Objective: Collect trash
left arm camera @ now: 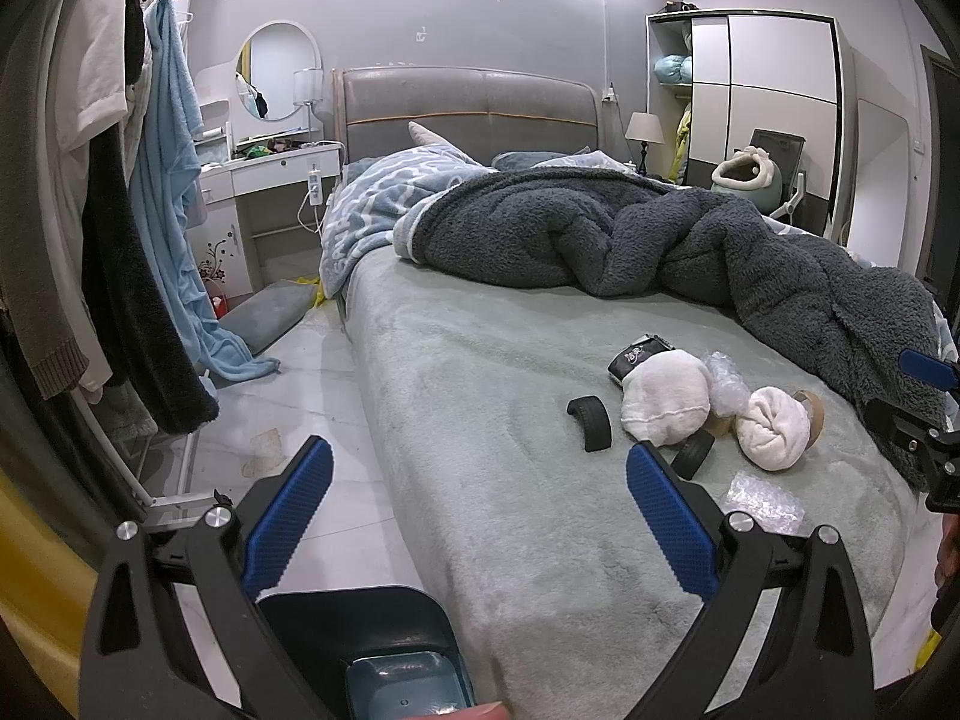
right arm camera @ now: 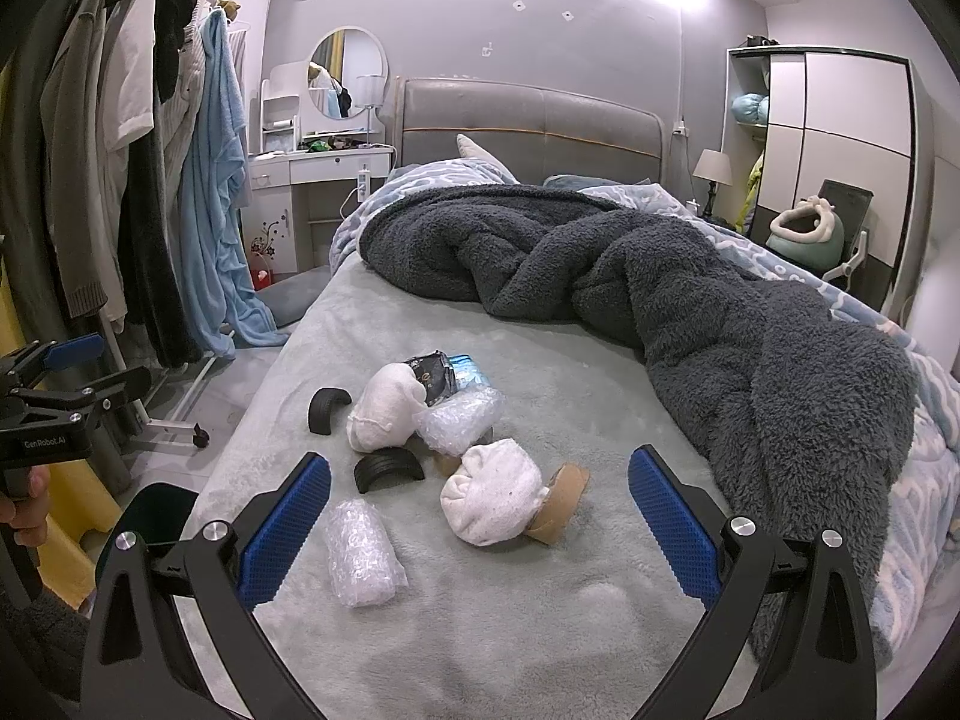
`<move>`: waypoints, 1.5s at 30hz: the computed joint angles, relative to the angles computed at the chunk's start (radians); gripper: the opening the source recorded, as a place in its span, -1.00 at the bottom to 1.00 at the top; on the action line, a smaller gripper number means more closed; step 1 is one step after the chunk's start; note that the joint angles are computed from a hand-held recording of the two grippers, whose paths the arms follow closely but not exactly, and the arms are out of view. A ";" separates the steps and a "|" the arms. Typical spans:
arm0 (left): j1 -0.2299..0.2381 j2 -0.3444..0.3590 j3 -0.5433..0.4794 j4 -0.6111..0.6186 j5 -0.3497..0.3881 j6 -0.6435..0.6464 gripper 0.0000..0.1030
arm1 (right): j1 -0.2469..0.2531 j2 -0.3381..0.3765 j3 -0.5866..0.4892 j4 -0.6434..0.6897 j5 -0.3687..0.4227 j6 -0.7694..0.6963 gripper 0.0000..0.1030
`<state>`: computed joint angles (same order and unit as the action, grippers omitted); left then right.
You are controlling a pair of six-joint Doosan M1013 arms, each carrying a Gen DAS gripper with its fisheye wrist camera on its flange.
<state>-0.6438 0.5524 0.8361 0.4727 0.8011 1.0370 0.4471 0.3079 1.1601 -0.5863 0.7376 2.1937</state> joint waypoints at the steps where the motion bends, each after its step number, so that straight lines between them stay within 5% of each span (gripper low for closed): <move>1: 0.000 0.000 0.000 0.000 0.000 0.000 0.94 | 0.000 0.000 0.000 0.000 0.000 0.000 0.94; 25: 0.001 0.000 -0.001 -0.011 0.000 0.006 0.94 | 0.000 0.001 -0.002 0.003 0.002 -0.003 0.94; 45: 0.020 0.043 -0.071 -0.403 -0.014 0.383 0.92 | -0.082 0.022 -0.045 0.361 0.065 -0.291 0.83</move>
